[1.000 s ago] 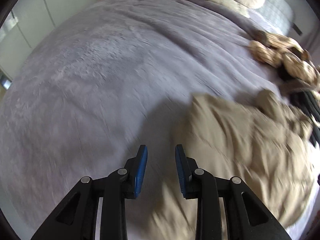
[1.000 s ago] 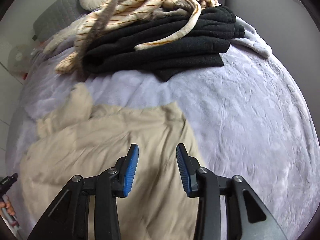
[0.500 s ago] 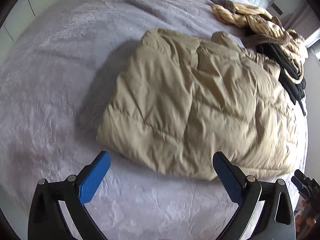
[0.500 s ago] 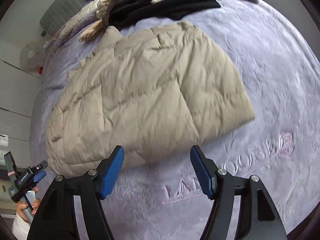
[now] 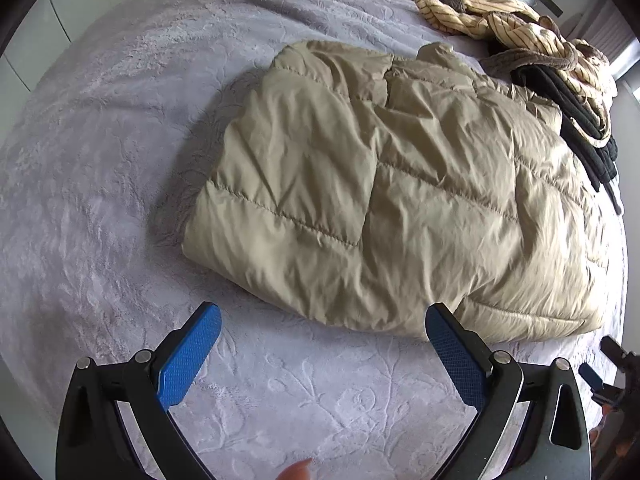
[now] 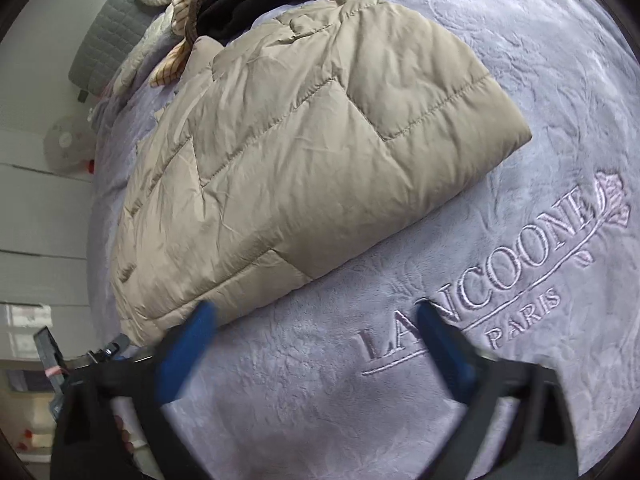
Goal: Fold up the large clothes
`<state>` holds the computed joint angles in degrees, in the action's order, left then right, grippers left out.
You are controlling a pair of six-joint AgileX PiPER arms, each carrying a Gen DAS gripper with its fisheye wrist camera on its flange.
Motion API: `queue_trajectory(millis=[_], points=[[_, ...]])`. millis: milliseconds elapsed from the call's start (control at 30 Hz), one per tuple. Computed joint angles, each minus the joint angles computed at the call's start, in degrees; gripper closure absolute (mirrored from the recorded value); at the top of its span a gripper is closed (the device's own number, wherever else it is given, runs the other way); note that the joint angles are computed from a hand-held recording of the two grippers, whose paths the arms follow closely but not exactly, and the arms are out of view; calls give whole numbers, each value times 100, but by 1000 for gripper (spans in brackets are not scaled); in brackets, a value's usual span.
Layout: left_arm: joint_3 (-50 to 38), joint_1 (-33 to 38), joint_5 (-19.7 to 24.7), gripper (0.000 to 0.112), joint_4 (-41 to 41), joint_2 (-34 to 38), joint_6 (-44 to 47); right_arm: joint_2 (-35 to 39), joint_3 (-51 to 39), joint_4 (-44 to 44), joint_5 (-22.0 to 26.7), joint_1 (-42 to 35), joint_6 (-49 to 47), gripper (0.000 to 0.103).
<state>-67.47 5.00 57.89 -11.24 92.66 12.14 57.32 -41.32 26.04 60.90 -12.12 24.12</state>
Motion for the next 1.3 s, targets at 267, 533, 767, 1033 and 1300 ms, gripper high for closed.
queue_trajectory(millis=[267, 533, 767, 1033, 1300], points=[[40, 127, -14, 10, -112, 261, -80, 269, 855, 1640, -643, -1011, -1042, 0], [-196, 1539, 566, 10, -2650, 1195, 1397, 1102, 1425, 3223, -730, -1827, -2790, 0], [-122, 1778, 589, 10, -3428, 1765, 1764, 1786, 1951, 4628, -944, -1957, -4393, 0], [-267, 1209, 129, 10, -3772, 2020, 1528, 2568, 2012, 6264, -968, -1841, -5979, 0], [-711, 960, 114, 10, -3701, 2292, 902, 3044, 1855, 6935, -1098, -1586, -6336, 0]])
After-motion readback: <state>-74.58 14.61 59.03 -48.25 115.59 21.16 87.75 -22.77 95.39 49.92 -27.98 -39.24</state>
